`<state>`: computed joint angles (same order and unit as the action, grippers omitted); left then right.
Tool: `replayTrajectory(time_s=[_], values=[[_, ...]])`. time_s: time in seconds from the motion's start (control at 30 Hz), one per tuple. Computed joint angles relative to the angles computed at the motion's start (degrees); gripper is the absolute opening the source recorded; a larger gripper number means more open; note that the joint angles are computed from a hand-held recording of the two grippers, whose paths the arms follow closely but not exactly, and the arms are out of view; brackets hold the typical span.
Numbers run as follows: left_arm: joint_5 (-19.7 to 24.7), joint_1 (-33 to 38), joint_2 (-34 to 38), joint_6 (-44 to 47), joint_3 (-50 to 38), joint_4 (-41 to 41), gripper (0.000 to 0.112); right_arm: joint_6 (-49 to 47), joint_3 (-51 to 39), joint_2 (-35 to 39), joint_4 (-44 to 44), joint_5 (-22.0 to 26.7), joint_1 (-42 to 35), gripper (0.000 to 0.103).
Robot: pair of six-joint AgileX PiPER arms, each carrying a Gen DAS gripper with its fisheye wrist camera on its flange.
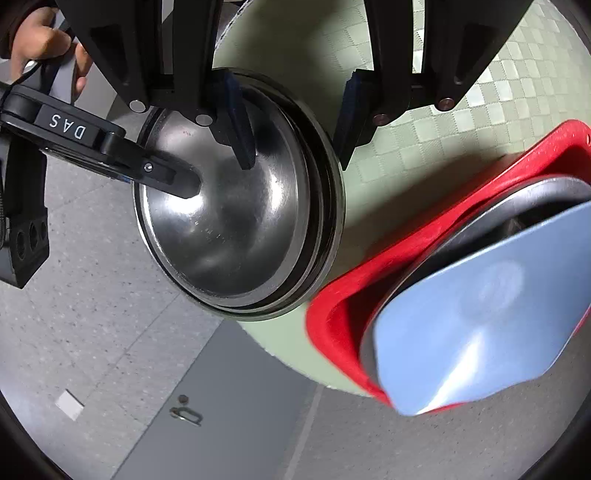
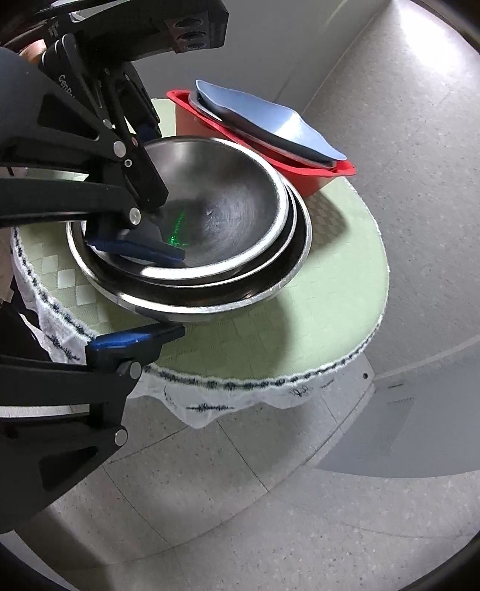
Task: Organize plates and bowls
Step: 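Grasp the rim of the stacked steel bowls with both grippers, then lift the stacked steel bowls with both grippers and carry them over the red basin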
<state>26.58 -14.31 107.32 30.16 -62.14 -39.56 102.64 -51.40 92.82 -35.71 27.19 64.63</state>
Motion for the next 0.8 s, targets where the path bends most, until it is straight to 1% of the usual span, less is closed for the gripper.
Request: replayTrajectory(time_s=[0.07,0.23,0.33,0.43,0.57,0.63,0.7,0.8], values=[[-0.7,-0.4,-1.3,2.0,0.7,-0.9,0.039,0.9,0.0,-1.1,-0.9,1.8,0.7,0.033],[-0.6,0.1,-3.8,8.4,2.6,-6.1,0.039,3.2,-0.4,-4.7,-2.9,7.0,2.6,0.034],[-0.7,1.0,-6.4,11.9,3.8,-8.5,0.039,1.1,-3.4,-5.5,-2.9,11.2,3.1,0.034],[0.5,3.6,-8.8,14.4,4.4,-10.5,0.039,-3.2,-8.4,-4.9,-2.4,14.8,2.9,0.034],[2.3,8.8,-11.7,16.1,4.8,-11.6,0.039,-11.7,-18.2,-0.6,-0.1,17.6,1.3,0.034],[3.4,11.9,-13.0,16.7,4.8,-11.8,0.039,-16.7,-24.7,3.1,1.3,18.6,0.4,0.034],[4.6,16.2,-13.5,17.1,4.4,-11.6,0.039,-21.5,-30.9,7.1,3.2,18.5,-0.7,0.034],[4.9,19.4,-13.5,12.6,3.2,-8.2,0.039,-29.7,-41.6,14.5,8.4,18.8,-2.3,0.034]])
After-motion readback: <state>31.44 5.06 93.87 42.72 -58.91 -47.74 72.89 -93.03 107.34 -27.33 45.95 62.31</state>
